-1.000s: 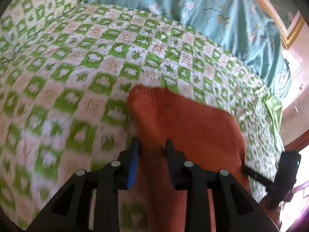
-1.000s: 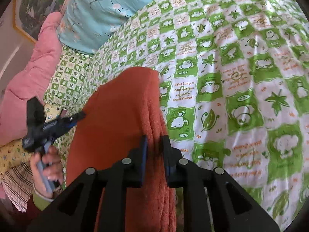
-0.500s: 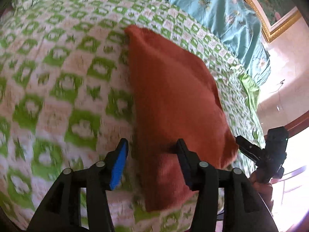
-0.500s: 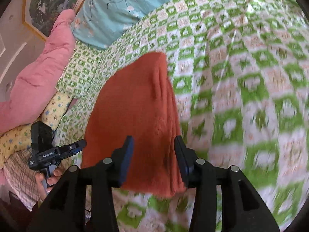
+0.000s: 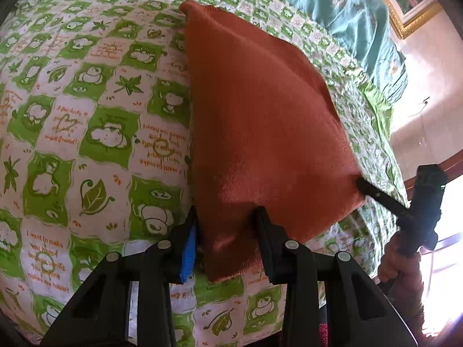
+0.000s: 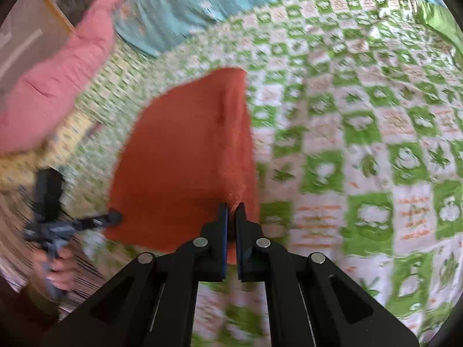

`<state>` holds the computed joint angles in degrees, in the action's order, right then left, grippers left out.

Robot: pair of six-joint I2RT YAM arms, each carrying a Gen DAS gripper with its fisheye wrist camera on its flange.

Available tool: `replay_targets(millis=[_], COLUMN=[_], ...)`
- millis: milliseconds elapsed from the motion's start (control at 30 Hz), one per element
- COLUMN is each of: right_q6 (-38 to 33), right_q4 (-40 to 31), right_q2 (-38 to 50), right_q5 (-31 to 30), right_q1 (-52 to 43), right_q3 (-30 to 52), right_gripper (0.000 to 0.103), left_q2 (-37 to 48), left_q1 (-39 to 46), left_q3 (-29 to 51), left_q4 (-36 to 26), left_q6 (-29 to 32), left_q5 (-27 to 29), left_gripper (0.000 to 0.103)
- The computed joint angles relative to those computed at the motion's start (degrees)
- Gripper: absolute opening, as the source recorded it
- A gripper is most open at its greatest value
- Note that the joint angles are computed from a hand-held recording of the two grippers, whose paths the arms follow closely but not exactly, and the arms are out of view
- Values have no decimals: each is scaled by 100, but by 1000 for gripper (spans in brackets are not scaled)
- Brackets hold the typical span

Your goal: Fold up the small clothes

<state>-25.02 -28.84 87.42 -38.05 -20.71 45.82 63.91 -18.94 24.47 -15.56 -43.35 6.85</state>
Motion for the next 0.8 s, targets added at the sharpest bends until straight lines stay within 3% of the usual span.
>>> replay_targets(millis=[133,300,433,600,800], right_q6=[15,-49,-24,37,242], right_q4=[388,466,364,132,-72], right_q2=[528,396,435,378,-41], right_q5=[158,471,337,148,-58], right_q1=[-76,103,-25,-204,-391], right_q3=[-118,-175,-123,-72,-15], right_gripper=[5,5,6,15,16], left_q2=[-24,-33,79,-90,-752], left_q1=[-64,-167,-299,-410,-855], left_q3=[-46,-55,91,77,183], left_q4=[18,-9,-137,-341,-1127], left_q6=[29,0,-11,-12,-73], left_q5=[-92,-278,-478,-576,-1073], left_gripper=[37,38,38,38,37])
